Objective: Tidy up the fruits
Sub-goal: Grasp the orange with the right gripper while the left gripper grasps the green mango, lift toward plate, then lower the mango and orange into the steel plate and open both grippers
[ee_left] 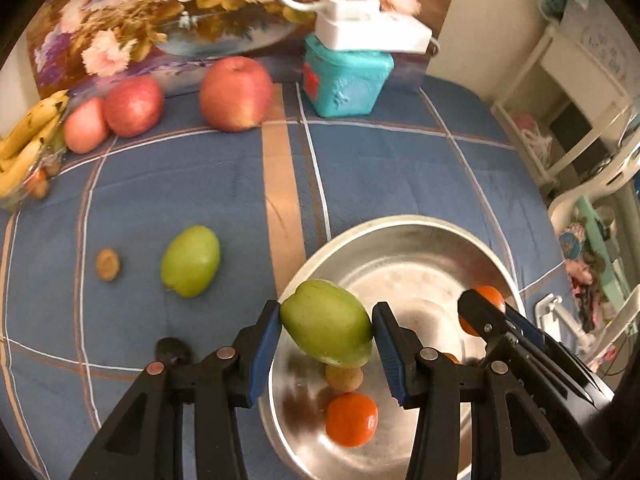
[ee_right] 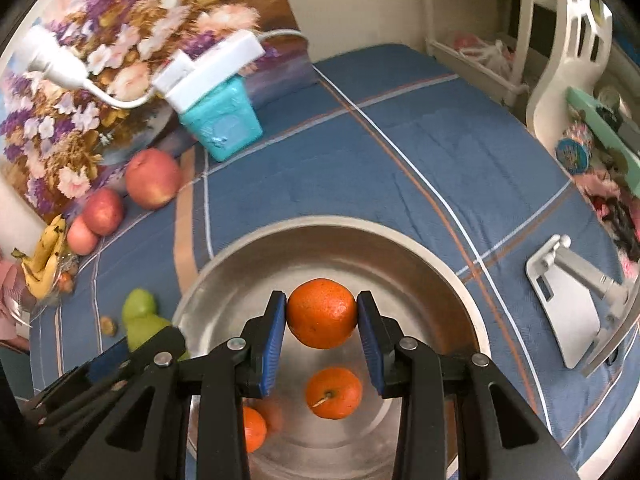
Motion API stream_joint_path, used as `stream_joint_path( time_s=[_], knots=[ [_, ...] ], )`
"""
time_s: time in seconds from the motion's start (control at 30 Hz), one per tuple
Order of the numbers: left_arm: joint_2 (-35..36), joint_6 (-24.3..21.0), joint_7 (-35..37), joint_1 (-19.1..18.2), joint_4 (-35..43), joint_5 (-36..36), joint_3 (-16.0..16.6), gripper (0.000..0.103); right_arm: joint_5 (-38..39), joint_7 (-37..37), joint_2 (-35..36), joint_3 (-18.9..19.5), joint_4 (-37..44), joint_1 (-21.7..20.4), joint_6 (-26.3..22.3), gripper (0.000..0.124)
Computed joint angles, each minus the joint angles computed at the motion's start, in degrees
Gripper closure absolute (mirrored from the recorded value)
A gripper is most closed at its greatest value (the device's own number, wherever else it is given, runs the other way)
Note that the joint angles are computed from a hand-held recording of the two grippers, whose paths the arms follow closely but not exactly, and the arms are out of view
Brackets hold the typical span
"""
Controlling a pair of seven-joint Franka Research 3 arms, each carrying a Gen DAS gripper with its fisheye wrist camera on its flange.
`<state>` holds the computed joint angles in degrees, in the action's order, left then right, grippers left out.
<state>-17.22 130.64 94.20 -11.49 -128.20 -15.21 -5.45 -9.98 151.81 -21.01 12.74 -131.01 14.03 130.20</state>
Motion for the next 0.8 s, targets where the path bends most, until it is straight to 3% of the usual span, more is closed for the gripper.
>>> stream_joint_path(
  time_s=[0.8],
  knots=[
    [-1.45, -2.05, 0.11, 0.26, 0.19, -2.06, 0.84, 0.050, 0.04, -0.13, -1.50, 0.31, 0.19, -0.38, -2.07, 0.086]
  ],
)
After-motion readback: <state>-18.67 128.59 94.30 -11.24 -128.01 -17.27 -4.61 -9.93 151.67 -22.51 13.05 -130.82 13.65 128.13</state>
